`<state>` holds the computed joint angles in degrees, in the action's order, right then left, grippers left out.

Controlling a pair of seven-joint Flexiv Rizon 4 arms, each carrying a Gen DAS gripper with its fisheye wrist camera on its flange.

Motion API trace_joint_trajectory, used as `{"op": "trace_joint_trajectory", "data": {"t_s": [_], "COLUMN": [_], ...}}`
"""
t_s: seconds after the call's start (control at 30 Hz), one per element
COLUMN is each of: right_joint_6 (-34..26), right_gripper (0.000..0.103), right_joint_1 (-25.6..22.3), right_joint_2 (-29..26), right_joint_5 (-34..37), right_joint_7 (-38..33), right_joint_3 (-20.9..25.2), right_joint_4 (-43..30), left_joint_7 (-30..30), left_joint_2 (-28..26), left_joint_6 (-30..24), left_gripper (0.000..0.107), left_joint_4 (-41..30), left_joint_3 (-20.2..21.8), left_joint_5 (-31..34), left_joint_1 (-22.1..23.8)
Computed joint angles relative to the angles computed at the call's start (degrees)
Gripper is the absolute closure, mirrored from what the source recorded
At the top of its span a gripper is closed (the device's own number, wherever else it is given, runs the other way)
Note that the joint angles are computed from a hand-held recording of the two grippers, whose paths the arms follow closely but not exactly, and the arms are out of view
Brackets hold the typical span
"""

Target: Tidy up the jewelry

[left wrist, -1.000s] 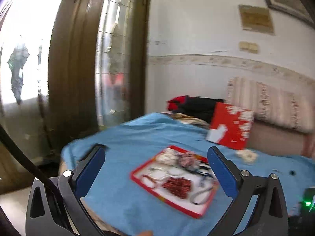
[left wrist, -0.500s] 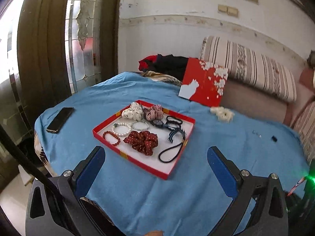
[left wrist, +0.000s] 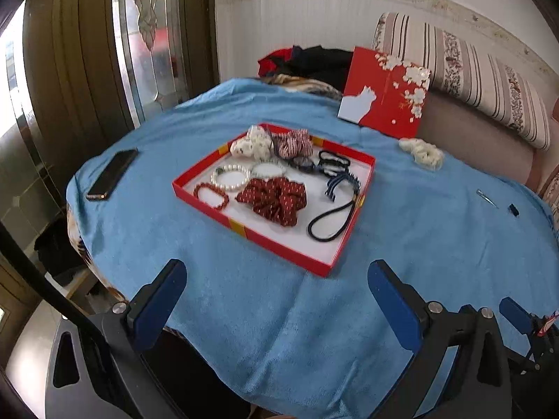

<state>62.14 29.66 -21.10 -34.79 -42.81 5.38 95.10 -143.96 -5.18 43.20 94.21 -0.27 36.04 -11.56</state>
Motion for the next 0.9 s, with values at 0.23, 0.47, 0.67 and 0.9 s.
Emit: {"op": "trace_joint_trajectory", "data": {"t_s": [0.23, 0.47, 0.67, 0.9], "right_joint_6": [-3.9, -5.9, -6.5, -6.7], "right_gripper": [0.029, 0.029, 0.029, 0.028], "right_joint_1": [1.1, 1.6, 1.8, 1.5], "right_joint_2": [-1.2, -1.9, -1.9, -1.8], "right_joint_5": [-0.5, -0.7, -0.9, -0.5], "right_joint_7": [-0.7, -1.1, -1.2, -1.3], "right_joint_3": [-0.1, -0.1, -0.2, -0.1], "right_joint_4": [-2.4, -3.6, -3.7, -3.7], "left_joint_7": [2.2, 3.9, 4.6, 5.9], "left_joint_2": [-0.4, -0.7, -0.7, -0.8], "left_joint_6": [0.6, 1.6, 2.2, 2.5], "left_gripper": [0.004, 0.004, 0.004, 0.004], "left_joint_4": [1.1, 1.6, 2.2, 2.8], "left_joint_3": [0.4, 0.7, 0.9, 0.9], "left_joint_5": [-2.5, -3.9, -5.1, -7.6], "left_joint_1": [0.9, 1.3, 1.5, 1.9]}}
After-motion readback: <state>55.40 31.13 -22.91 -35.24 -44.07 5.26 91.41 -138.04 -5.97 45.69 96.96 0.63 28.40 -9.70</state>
